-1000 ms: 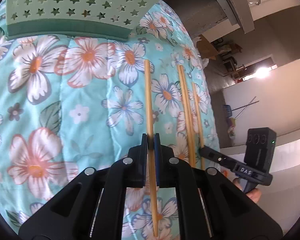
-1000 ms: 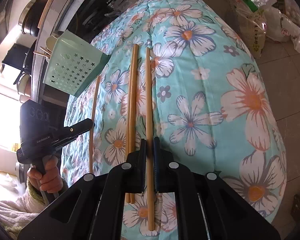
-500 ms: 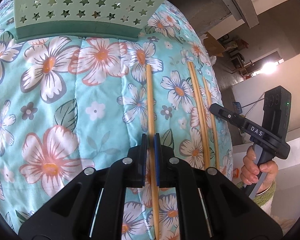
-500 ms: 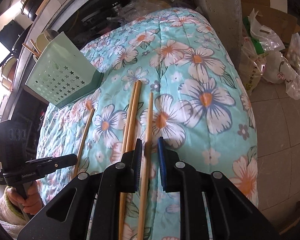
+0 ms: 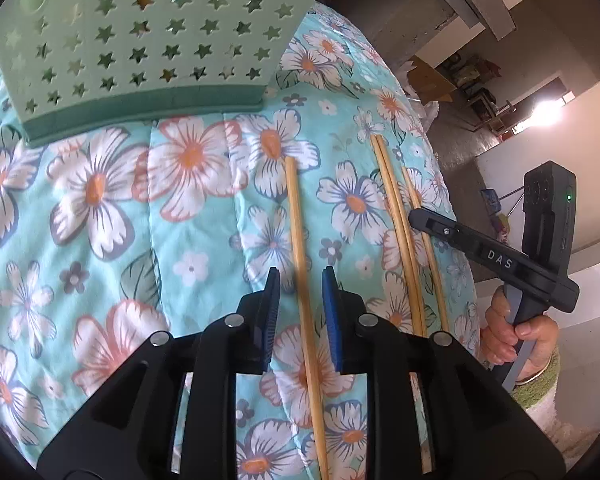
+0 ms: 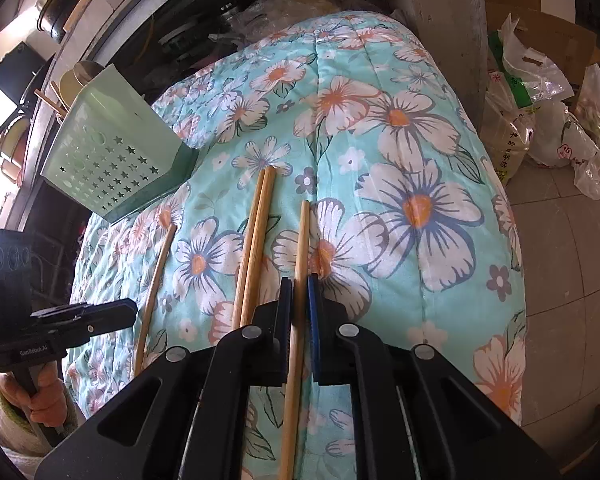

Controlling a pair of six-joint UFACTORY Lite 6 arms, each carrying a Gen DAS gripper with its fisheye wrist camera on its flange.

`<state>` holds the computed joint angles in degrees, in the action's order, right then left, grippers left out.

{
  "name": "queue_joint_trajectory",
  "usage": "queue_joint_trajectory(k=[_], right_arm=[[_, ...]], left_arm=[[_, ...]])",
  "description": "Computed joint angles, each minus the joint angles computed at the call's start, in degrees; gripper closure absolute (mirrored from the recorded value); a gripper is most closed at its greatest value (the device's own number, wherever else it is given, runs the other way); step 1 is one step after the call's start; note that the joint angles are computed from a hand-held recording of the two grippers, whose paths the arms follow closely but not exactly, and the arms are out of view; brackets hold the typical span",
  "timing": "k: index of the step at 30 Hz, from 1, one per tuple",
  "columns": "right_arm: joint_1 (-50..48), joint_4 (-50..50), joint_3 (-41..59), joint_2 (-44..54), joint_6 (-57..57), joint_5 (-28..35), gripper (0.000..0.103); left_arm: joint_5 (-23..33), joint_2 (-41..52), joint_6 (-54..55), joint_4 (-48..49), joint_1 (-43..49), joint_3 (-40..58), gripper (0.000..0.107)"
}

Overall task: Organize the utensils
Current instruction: 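Lift the held chopsticks off the quilt with both tools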

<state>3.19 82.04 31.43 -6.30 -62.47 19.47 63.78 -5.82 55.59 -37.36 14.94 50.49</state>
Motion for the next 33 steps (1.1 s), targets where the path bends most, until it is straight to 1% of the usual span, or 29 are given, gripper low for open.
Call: queue_joint_trajectory(k=[4, 9, 13, 15, 16, 18, 20, 22, 27, 30, 33], right_arm=[[-0.1, 0.2, 0.0, 0.0, -0.2, 0.1, 0.095], [0.0, 0.3, 0.2, 0.4, -0.3, 0.3, 0.095], [0.1, 0.6, 0.4, 0.7, -0.5, 0.3, 0.095], [0.1, 0.6, 0.4, 0.9, -0.7, 0.2, 0.095], [0.1, 0.4, 0.6, 1.0, -0.5, 0.2, 0.095], [0.1, 0.3, 0.7, 1.2, -0.4, 0.2, 0.095], [0.1, 0.3, 0.7, 1.1, -0.4, 0.1, 0.095], [0.2, 0.3, 0.6, 0.8, -0.1, 0.0, 0.095], [-0.7, -2.3, 0.1, -1.7, 3.3, 1.4, 0.096], [-1.1, -6.4, -0.4, -4.8, 7.8, 1.9, 0.096], [-1.4, -10.8, -0.8, -8.6, 12.8, 3.1, 0.096]], left_arm=[[-5.2, 3.1, -3.9, 1.6, -6.2, 4.0, 0.086], [-10.9, 8.3, -9.9, 6.1, -13.3, 9.1, 0.086], [-12.4, 12.8, -14.5, 9.5, -16.0, 12.3, 0.086], [-13.1, 13.1, -15.7, 10.7, -17.1, 12.8, 0.087], [-13.5, 13.0, -16.2, 11.2, -17.5, 12.8, 0.087], [-14.8, 12.6, -17.3, 12.3, -18.3, 12.4, 0.094], [-15.5, 11.8, -17.9, 12.4, -18.7, 11.6, 0.098], [-15.0, 11.7, -17.3, 11.0, -18.0, 11.7, 0.099], [-10.6, 9.3, -12.3, 7.0, -12.6, 11.4, 0.099], [-6.3, 6.8, -9.5, 4.7, -8.7, 11.9, 0.100], [0.1, 5.1, -6.2, 2.6, -3.2, 14.3, 0.100]])
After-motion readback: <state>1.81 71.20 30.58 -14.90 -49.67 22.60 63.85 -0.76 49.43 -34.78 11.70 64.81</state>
